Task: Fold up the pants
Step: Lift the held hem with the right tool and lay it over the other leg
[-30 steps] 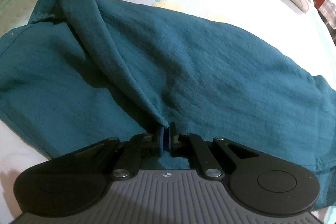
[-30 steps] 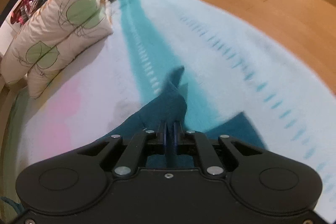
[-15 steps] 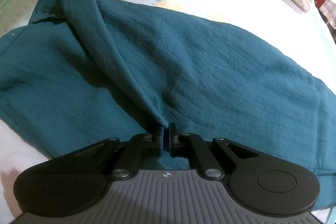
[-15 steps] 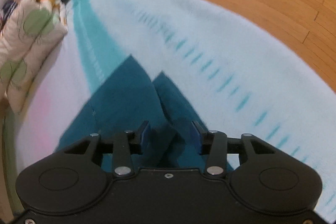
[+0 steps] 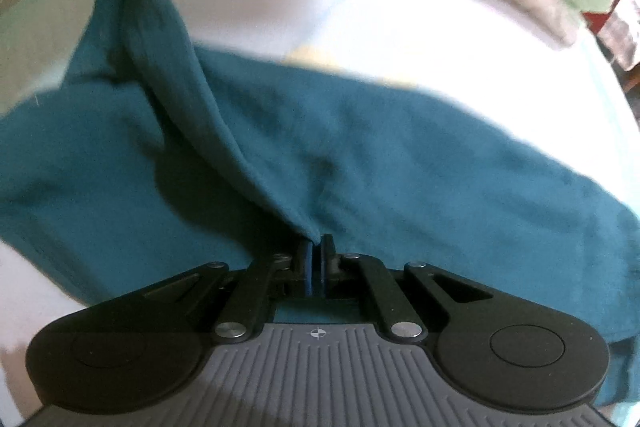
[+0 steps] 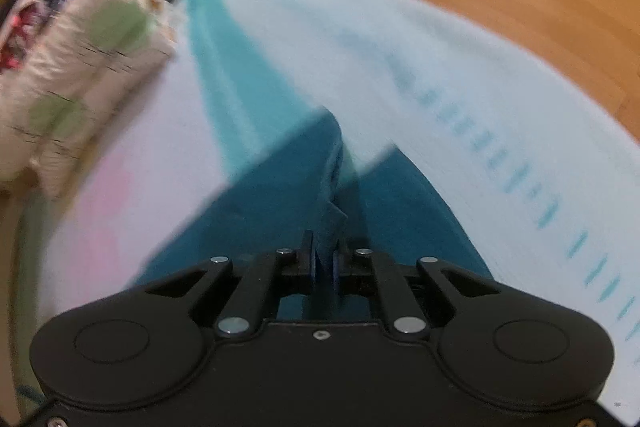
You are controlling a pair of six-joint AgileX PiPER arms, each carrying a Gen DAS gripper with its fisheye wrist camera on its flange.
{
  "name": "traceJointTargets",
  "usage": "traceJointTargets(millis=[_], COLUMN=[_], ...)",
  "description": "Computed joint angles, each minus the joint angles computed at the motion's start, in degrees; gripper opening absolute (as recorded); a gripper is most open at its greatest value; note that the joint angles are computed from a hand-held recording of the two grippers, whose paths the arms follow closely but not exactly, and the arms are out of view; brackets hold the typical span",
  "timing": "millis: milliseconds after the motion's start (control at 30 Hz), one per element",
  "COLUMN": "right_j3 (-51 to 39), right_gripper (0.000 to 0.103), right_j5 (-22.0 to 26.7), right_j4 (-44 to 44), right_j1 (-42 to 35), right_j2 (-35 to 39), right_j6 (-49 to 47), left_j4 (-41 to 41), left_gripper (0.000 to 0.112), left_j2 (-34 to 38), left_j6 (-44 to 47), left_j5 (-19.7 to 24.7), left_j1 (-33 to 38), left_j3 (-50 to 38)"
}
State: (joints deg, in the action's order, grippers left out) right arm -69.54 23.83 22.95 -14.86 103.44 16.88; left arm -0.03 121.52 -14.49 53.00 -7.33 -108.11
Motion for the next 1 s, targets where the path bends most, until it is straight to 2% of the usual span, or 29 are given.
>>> traceJointTargets(millis=[167, 267, 367, 500, 567, 667, 833, 867, 900, 933, 967, 1000], right_j3=[-0.6, 1.1, 3.7, 6.4, 6.9, 8.0, 7.6, 7.0, 5.8, 4.6, 2.7, 1.5], right_gripper=[0.014, 0.015, 0.016, 0.016, 0.016, 0.016, 0.016, 0.017, 0.02, 0.03, 0.044, 0.05], right_j5=[7.6, 11.5, 12.6, 14.0, 14.2, 13.8, 13.6, 13.9, 15.0, 16.6, 18.7, 21.0], right_j4=[-2.2, -9.4, -13.9, -10.0, -9.1, -6.6, -6.2, -7.1, -8.9, -10.5, -12.3, -13.8], right_j1=[-1.6, -1.4, -1.1, -3.1, -3.6, -4.9, -4.9, -4.6, -4.0, -3.8, -3.6, -3.4], right_j2=[-8.9, -12.7, -11.7, -5.4, -3.6, -4.8, -6.9, -6.9, -6.3, -5.5, -3.9, -2.8], right_j6=[0.5, 3.7, 7.5, 6.3, 6.0, 3.9, 2.3, 2.8, 4.2, 5.8, 7.7, 9.2], left_j4=[-3.7, -3.8, -3.7, -0.9, -0.9, -0.9, 0.5, 0.7, 1.2, 1.3, 1.4, 1.4], left_gripper=[0.003, 0.004, 0.004, 0.004, 0.004, 0.004, 0.004, 0.004, 0.005, 0.005, 0.005, 0.006], left_j2=[-7.0, -10.3, -11.1, -8.1, -8.4, -8.2, -8.4, -7.6, -7.8, -7.8, -8.0, -7.6], left_j6=[5.4, 7.6, 7.6, 5.6, 5.3, 5.4, 3.9, 4.0, 3.5, 3.5, 3.3, 3.3], left_j5=[0.3, 0.8, 1.1, 0.3, -1.9, -1.4, -2.6, -1.7, -1.6, -1.8, -2.0, -2.1], left_j1=[0.5, 0.1, 0.0, -0.6, -0.7, -1.0, -2.1, -2.0, -2.4, -2.3, -2.4, -2.5], left_j3=[1.3, 5.4, 11.9, 16.9, 18.7, 18.0, 19.1, 17.2, 17.5, 17.6, 17.9, 17.6])
